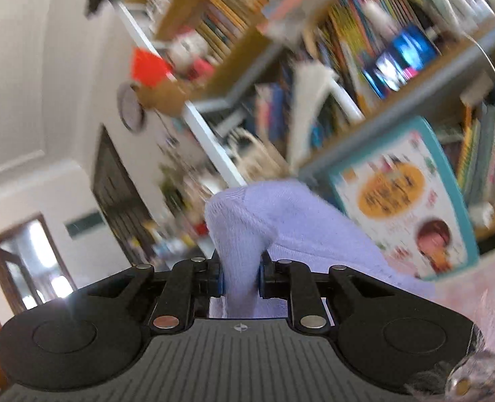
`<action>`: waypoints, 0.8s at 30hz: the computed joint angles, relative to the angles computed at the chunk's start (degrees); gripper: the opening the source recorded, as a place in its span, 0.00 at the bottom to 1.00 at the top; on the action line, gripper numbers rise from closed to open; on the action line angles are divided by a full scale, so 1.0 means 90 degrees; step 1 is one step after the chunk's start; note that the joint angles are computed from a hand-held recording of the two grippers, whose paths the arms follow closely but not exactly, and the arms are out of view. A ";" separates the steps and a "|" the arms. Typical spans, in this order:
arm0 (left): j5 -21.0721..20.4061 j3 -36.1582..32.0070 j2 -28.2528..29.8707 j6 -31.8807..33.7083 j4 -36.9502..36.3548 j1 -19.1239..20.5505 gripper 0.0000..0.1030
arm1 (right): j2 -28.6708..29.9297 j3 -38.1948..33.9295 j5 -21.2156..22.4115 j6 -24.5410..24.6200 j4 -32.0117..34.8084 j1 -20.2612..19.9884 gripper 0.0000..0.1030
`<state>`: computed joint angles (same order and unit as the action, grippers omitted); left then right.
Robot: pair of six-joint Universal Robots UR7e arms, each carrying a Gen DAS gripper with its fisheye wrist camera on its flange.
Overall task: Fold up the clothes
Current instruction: 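Grasp the lavender sleeve with the right gripper and lift the sweater up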
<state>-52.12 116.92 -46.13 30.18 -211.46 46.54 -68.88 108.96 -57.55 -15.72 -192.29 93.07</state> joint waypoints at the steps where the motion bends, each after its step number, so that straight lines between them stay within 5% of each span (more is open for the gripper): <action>1: -0.0022 0.0053 0.0017 0.0080 -0.0034 -0.0035 1.00 | -0.0029 0.0002 0.0071 0.0053 -0.0101 0.0022 0.15; 5: 0.0018 0.0197 0.0181 0.0863 -0.0471 -0.0191 1.00 | -0.0116 0.0072 0.0017 0.0049 -0.0640 0.0156 0.15; 12: -0.0014 0.0302 0.0263 0.1570 -0.1043 -0.0247 1.00 | -0.0048 0.0143 -0.2009 -0.0684 -0.2453 0.0603 0.12; 16: -0.0282 0.0367 0.0042 0.1092 -0.0647 -0.0152 1.00 | -0.0035 0.0063 -0.1917 -0.0593 -0.2952 0.0540 0.12; 19: -0.0430 0.0377 -0.0023 0.0924 -0.0687 -0.0114 1.00 | 0.0096 0.0093 -0.2025 -0.1014 -0.3716 0.0658 0.12; 22: -0.0402 0.0338 -0.0070 0.0958 -0.0956 -0.0071 1.00 | -0.0027 0.0416 -0.2102 -0.1407 -0.3435 0.0757 0.12; 24: -0.0231 0.0268 -0.0098 0.1063 -0.1200 -0.0038 1.00 | -0.0223 0.0820 -0.2241 -0.1716 -0.2603 0.0798 0.12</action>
